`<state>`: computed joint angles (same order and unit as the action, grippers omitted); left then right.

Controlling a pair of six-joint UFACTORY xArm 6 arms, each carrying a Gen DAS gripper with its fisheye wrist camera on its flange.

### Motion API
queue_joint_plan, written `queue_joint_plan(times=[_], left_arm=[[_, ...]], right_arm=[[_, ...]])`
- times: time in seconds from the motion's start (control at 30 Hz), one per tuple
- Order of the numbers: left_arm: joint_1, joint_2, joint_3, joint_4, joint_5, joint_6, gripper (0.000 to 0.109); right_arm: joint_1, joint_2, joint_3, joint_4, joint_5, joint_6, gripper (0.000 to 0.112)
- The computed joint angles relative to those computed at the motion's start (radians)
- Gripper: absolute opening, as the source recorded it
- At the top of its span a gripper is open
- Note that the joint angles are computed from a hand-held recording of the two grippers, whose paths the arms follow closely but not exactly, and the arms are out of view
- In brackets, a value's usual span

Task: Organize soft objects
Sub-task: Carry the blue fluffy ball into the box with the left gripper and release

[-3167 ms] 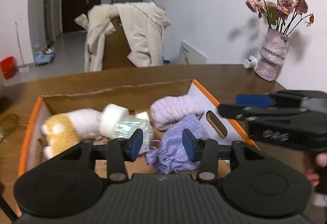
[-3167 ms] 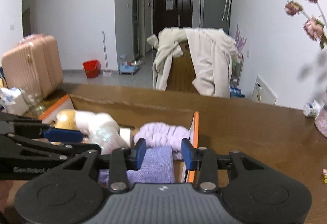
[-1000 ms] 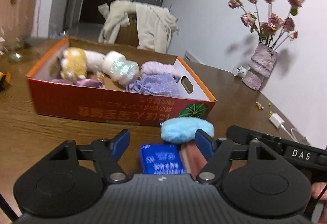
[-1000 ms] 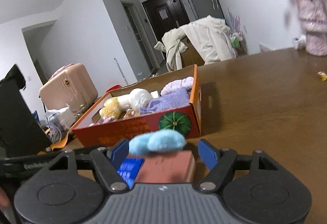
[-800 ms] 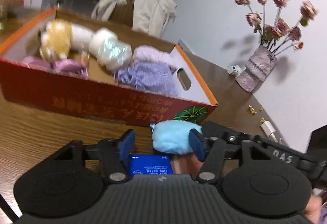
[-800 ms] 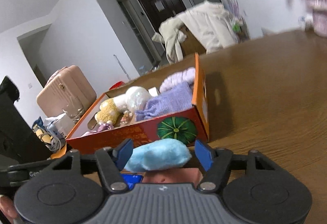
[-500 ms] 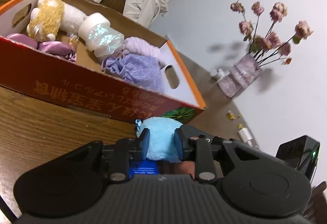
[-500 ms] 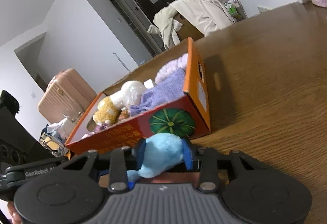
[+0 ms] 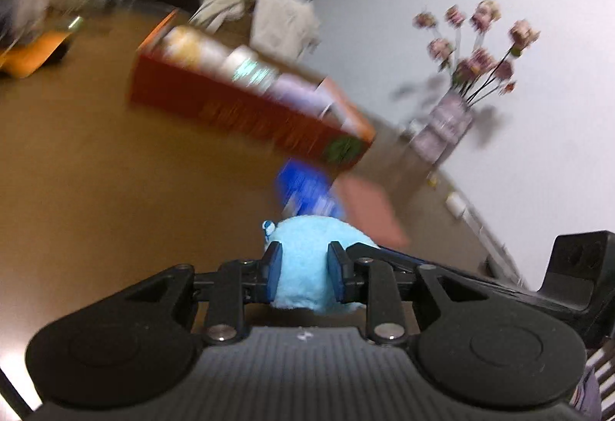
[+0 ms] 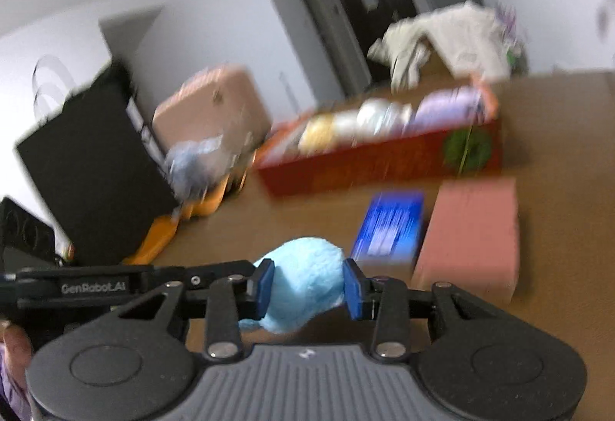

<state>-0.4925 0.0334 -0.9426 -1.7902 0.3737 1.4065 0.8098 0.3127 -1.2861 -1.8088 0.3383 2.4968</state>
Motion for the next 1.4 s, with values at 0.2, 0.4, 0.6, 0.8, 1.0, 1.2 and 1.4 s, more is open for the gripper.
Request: queue_joint_plan(times=[0.2, 0.4, 0.6, 0.8, 1.0, 1.2, 1.4], left_arm=[[0.011, -0.123, 0.168, -0.119, -0.033, 0.11, 0.035], [0.024, -0.126, 0.166, -0.137, -0.007, 0.14, 0.044], [0.022, -0.08, 0.132, -0.128, 0.011, 0.138, 0.046], [0.037, -0.051, 0.11, -0.041, 0.054, 0.05, 0.034], [0.076, -0.002, -0.01, -0.021, 0.13, 0.035, 0.034], [0.098, 0.268, -0.453, 0.194, 0.166, -0.181, 0.034], [0.098, 0.689, -1.05, 0.722, 0.171, -0.716, 0.034]], right_arm=[[0.087, -0.016, 0.053, 0.053, 0.051, 0.023, 0.041], [0.09, -0.009, 0.047, 0.028, 0.055, 0.094, 0.043], [0.067, 0.025, 0.022, 0.039, 0.029, 0.116, 0.044], [0.05, 0.041, -0.002, 0.03, -0.006, 0.115, 0.037], [0.006, 0.012, -0.027, 0.024, -0.015, 0.054, 0.037], [-0.152, 0.07, -0.222, 0.283, -0.091, -0.448, 0.037], [-0.278, 0.331, -0.545, 0.867, -0.144, -1.076, 0.037]])
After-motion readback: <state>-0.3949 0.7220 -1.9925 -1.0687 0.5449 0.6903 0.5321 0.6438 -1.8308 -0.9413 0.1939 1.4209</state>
